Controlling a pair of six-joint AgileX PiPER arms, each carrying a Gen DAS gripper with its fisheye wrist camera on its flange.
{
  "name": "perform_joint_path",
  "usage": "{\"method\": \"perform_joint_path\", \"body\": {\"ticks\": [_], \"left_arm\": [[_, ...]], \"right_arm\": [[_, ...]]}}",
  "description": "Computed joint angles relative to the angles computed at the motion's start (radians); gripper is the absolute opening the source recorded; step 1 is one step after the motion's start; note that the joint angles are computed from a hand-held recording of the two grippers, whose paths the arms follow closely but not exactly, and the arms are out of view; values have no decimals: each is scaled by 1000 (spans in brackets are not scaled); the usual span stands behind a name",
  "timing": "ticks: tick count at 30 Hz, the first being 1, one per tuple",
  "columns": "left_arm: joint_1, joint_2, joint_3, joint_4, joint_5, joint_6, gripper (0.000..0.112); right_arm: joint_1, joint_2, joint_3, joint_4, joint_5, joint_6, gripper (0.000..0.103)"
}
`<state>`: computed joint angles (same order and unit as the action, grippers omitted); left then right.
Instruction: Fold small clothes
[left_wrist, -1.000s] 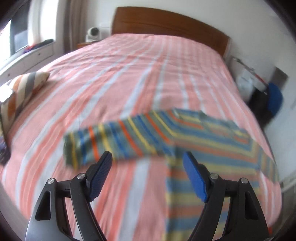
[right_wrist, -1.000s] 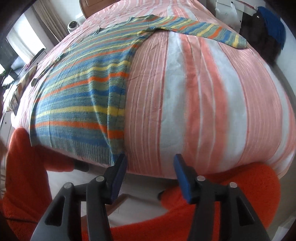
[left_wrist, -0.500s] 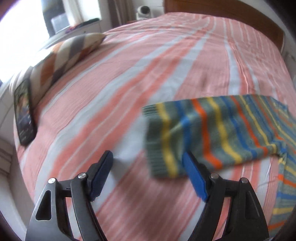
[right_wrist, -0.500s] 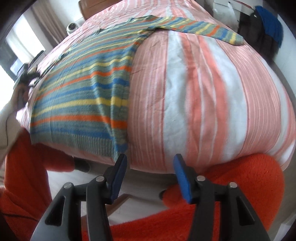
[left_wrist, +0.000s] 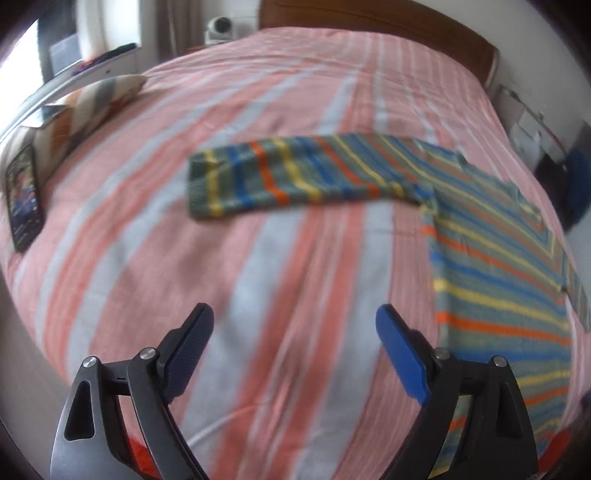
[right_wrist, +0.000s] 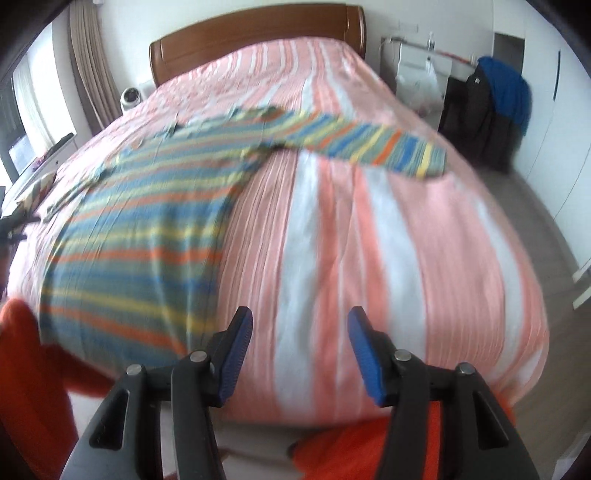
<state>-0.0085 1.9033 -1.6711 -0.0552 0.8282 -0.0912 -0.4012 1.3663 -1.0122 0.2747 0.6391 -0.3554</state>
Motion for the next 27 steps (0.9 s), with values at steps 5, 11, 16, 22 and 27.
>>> {"method": "perform_joint_path", "body": {"ticks": [5, 11, 16, 22, 27], "left_arm": [[-43, 7, 76, 83, -66, -39, 92], [-52, -40, 177, 130, -153, -81, 102], [-62, -34, 200, 167, -188, -131, 103], [-55, -43, 222, 149, -211, -88, 103], [-63, -46, 227, 177, -214, -141, 103]], "right_arm": [[-9, 106, -61, -23, -116, 43, 57], [-40, 129, 50, 25, -237, 79, 59], [-24, 118, 80, 31, -263, 41, 73], [-135, 142, -25, 273, -83, -131, 72], [-352, 307, -306, 559, 166, -218, 71]]}}
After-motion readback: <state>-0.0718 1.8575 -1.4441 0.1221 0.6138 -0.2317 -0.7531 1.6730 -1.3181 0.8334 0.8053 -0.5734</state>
